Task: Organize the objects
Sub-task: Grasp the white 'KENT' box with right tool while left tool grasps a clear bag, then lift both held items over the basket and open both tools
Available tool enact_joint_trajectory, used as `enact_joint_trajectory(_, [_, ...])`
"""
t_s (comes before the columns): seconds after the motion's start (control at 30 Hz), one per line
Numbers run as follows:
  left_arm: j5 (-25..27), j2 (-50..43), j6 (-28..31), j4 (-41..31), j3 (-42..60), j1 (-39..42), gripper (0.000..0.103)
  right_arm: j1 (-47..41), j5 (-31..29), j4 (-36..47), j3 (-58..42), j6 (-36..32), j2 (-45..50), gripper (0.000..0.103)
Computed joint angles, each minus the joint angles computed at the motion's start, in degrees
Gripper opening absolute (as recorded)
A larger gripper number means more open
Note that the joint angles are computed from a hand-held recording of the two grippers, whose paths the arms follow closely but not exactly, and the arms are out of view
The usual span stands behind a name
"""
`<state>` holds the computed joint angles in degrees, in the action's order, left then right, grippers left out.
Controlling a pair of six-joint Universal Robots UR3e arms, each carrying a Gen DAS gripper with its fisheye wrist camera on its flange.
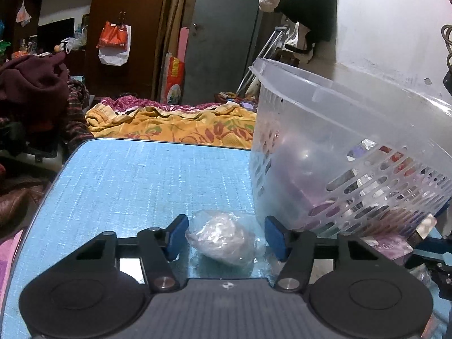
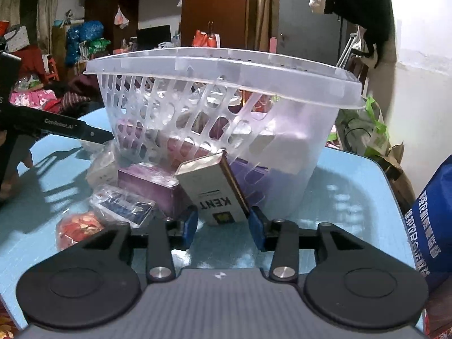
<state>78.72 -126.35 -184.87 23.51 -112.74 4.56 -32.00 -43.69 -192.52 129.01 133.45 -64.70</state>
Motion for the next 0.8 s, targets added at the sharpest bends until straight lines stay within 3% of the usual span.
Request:
enact_joint_trajectory(0.07, [0.2,-0.2,0.6,0.2,0.0,-0.4,0.063,0.6,-1.0,-2.9,0.6,0.9,0.4,0.050])
enact_joint_trajectory(0.2, [0.4,-0.3,1.8,0.3,0.1,-1.1,0.063,3.3,-4.9,-7.9,0.7,2.0,1.5,0.067])
enact_joint_trajectory(0.27, [0.5,-0.3,1.8,0.6,-0.2,-1.2,0.057,5.3,-8.1,-10.7,0.3,2.3,2.5,0.065])
enact_joint_trajectory(0.3, [0.7,-0.2,1.6,1.1,-0.5,-1.2,0.050,5.5,-8.0,-10.6,0.1,2.4,2.6,0.047])
enact_joint_trajectory(0.37, [-0.3,0.2,1.7,3.3,-2.5,-0.5,0.044,4.6,-6.6,-9.7,0.7,2.0,1.9,0.048])
enact_joint_trajectory(0.47, [-2.8,0.8,1.9,10.1,-7.4,1.2,0.043,1.6,-3.7,-13.3,4.2,1.2,1.3,0.047])
enact_joint_trajectory(0.63, [-10.3,1.7,1.9,23.4,-17.2,5.0,0.043,-6.9,6.1,-15.7,12.3,-2.0,-2.4,0.047])
enact_joint_trajectory(0.8, [-17.1,4.6,-0.4,35.1,-24.9,8.3,0.043,-17.7,21.5,-2.3,20.7,-10.0,-17.3,0.047])
